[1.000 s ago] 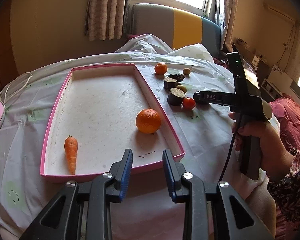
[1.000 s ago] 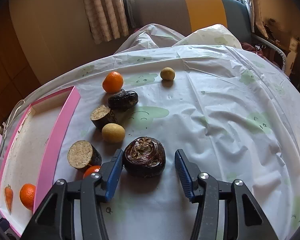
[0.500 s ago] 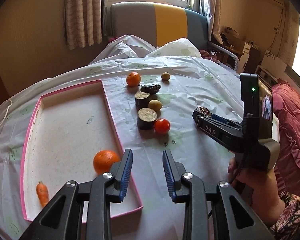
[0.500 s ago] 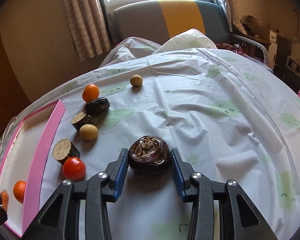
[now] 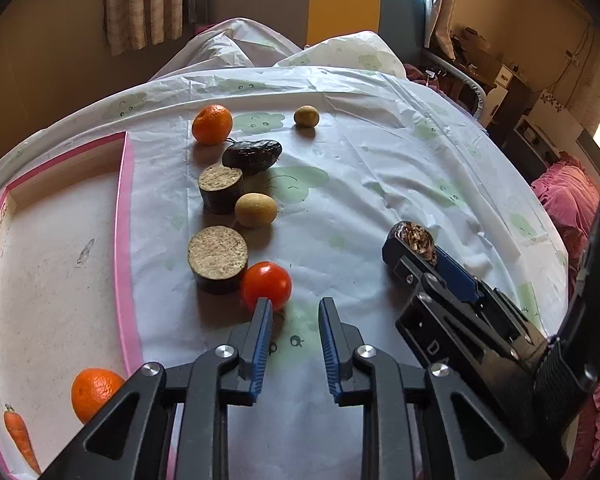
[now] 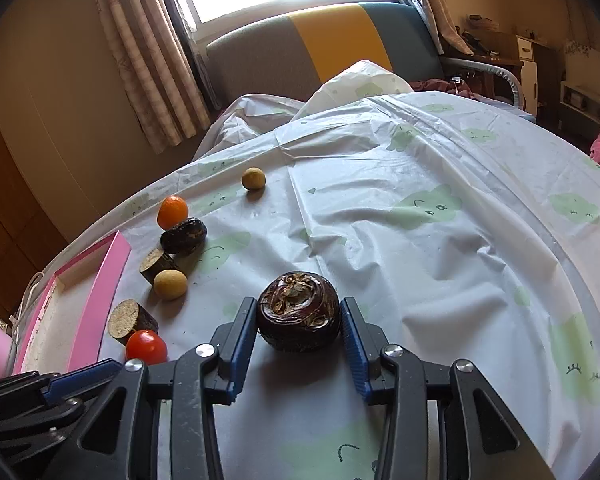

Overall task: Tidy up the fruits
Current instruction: 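Grasp the dark round root with the right gripper, then grasp the red tomato with the left gripper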

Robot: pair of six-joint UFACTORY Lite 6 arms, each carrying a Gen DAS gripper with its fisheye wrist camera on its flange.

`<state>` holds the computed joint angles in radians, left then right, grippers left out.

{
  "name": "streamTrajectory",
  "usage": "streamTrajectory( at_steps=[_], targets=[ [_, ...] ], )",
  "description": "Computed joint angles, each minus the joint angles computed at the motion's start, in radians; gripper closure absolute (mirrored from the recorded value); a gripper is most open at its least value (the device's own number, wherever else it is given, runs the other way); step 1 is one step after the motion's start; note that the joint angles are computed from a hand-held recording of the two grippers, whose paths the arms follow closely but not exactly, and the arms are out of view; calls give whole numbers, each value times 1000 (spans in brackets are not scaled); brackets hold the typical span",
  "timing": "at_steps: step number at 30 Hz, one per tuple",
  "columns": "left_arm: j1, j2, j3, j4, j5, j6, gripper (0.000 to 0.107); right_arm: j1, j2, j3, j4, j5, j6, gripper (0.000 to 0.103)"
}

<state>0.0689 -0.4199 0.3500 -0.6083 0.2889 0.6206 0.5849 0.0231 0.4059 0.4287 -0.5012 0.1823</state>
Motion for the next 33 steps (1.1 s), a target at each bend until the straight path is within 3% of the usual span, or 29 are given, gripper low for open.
streamTrajectory(
  at_steps=[4, 8, 12, 19, 22, 27, 33],
  targets=[
    [-17, 91, 39, -3, -65, -24, 87, -10, -3, -8, -40, -8, 39, 61],
    [45, 177, 64, -245, -58, 216, 89, -14, -5, -13, -56, -12, 54, 61],
    [117, 162, 45, -502, 20, 483, 89, -17, -7, -16, -65, -14, 60, 61],
    [101, 268, 126, -537, 26, 457, 88, -18, -7, -16, -67, -14, 63, 61],
    [100, 321, 171, -574, 41, 484, 82, -18, -8, -16, -66, -13, 60, 61],
    [33, 383, 239, -460, -20, 342, 78, -20, -9, -18, -80, -15, 76, 61],
    [9, 443, 288, -492, -67, 343, 79, -26, -5, -17, -101, -19, 96, 61]
  ],
)
